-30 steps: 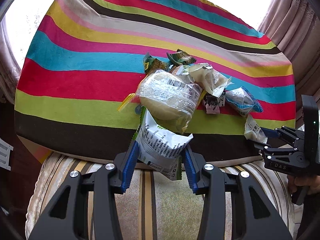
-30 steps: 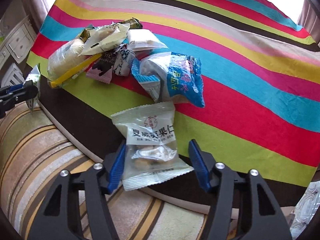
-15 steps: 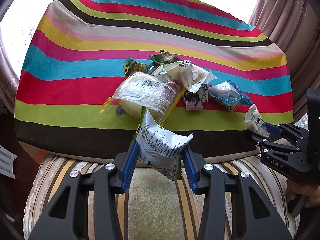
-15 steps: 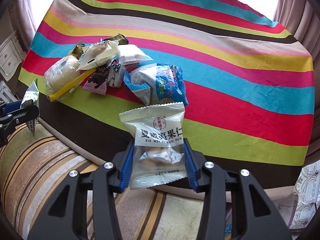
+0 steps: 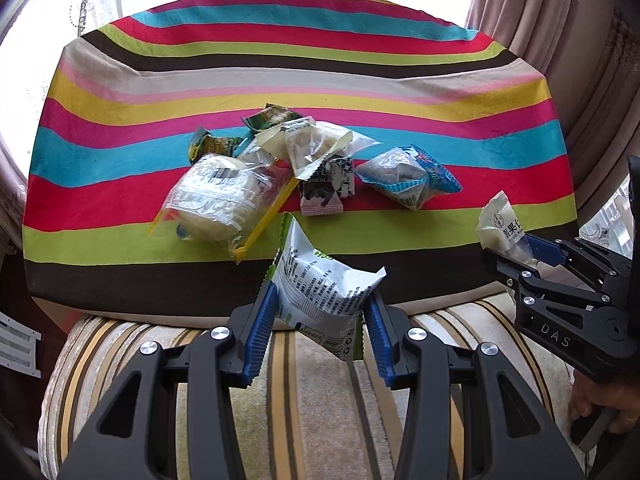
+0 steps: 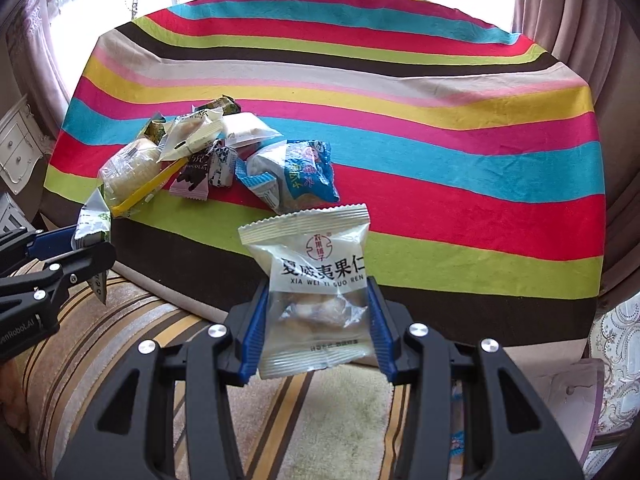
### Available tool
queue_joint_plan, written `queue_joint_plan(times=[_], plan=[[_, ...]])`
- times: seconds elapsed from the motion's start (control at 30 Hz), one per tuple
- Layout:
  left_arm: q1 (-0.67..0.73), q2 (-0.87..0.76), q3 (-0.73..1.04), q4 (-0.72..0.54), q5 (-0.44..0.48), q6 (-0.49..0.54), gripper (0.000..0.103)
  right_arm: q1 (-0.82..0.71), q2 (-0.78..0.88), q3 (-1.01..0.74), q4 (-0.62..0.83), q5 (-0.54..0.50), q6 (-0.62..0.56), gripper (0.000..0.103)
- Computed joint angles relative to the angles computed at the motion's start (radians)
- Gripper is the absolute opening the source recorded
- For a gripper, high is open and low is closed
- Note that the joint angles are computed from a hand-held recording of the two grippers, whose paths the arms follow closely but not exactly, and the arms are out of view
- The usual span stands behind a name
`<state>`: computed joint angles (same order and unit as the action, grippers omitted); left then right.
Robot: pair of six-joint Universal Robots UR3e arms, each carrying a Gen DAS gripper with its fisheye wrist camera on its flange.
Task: Organize snacks
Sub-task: 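Carry the silver-green bag into the white box while the right carries the nut packet there, opening both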
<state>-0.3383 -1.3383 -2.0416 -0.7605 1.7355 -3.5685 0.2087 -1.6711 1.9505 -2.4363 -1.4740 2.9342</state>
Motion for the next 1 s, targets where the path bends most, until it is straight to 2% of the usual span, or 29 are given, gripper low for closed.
queue_joint_plan(times=[0.4,0.7,1.0], plan=[[-0.202,-0.228,0.238,-0.046,0.119,-0.048,0.042,-0.191,-0.202,0.15,0.054,0.097,-0.051,0.046],[-0.305,-0.389,0.433,-0.09,0.139,-0.039,0.042,-0.397,-0.38,0.269,0.151,0.175,-0.134,0.046],[-0.392,-0.56,0.655,-0.138,0.117,0.003,0.042,-0.642,-0.55,0.345,0.301,0.257,-0.267,0.046]])
